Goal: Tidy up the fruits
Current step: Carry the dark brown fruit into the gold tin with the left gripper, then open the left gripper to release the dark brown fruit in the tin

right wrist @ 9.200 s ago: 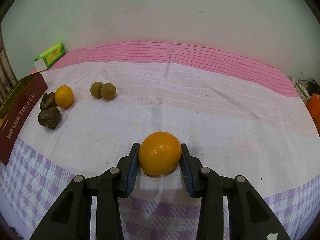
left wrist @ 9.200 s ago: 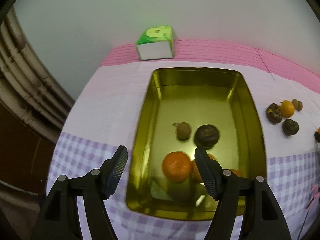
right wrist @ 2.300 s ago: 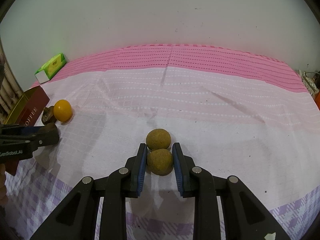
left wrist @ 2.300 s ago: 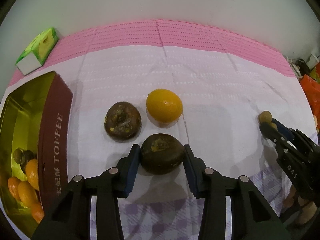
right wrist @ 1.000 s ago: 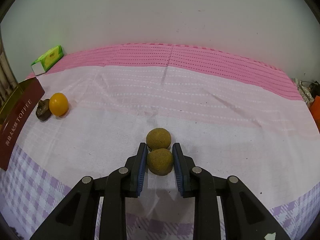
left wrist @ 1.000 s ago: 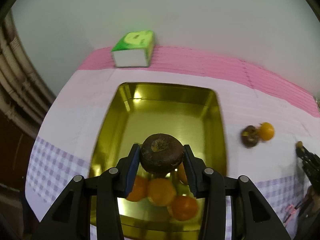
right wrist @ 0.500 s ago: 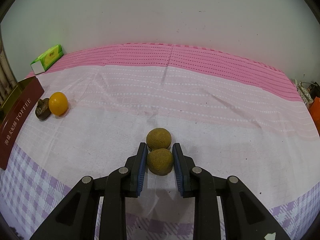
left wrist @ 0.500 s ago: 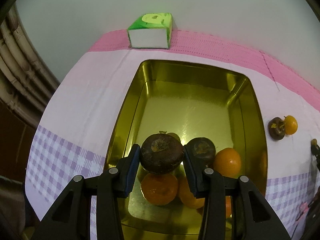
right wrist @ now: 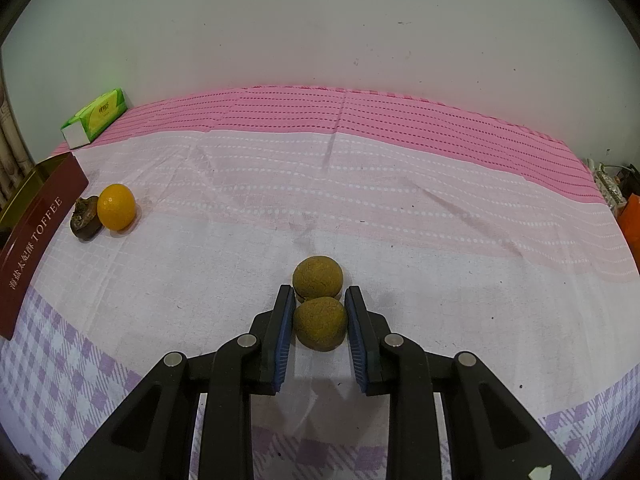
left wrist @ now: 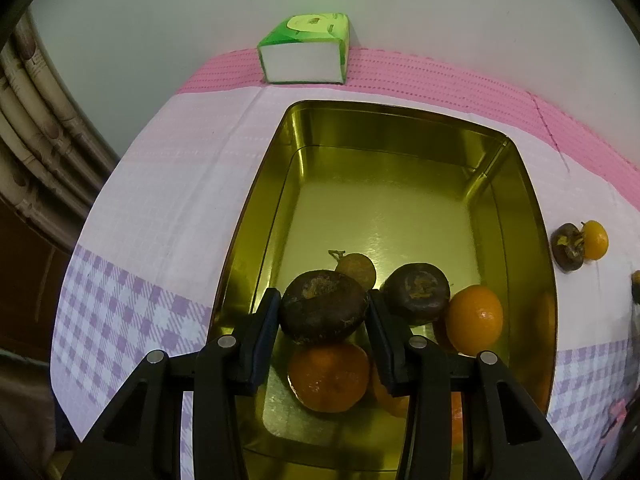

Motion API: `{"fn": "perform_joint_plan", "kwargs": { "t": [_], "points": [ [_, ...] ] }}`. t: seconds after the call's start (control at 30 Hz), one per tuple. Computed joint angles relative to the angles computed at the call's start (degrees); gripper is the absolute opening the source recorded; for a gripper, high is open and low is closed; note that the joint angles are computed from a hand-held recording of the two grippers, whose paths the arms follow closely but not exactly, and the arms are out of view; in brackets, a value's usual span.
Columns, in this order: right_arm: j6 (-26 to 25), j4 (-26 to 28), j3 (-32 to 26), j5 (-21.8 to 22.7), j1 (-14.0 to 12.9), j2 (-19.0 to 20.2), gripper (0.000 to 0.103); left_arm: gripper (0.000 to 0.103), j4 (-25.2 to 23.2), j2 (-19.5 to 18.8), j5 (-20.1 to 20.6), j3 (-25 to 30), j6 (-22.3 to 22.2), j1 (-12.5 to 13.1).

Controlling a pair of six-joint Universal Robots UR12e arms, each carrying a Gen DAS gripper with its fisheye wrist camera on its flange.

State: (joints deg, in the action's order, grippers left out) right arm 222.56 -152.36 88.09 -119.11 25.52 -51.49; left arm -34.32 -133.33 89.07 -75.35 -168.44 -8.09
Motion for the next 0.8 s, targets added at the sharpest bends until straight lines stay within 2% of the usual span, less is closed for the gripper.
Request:
{"fn": "perform_joint_plan", "kwargs": {
  "t": [0.5,0.8],
  "points": [
    [0.0,0.1,-0.1,-0.1,0.0,0.0,0.024,0.044,0.0,0.3,1.2,0.0,0.6,0.0],
    [-0.1,0.2,-0.2,0.0,0.0,0.1,0.024,0.046,2.8,2.0,0.8,-1.8,2.1,0.2]
  ]
}}
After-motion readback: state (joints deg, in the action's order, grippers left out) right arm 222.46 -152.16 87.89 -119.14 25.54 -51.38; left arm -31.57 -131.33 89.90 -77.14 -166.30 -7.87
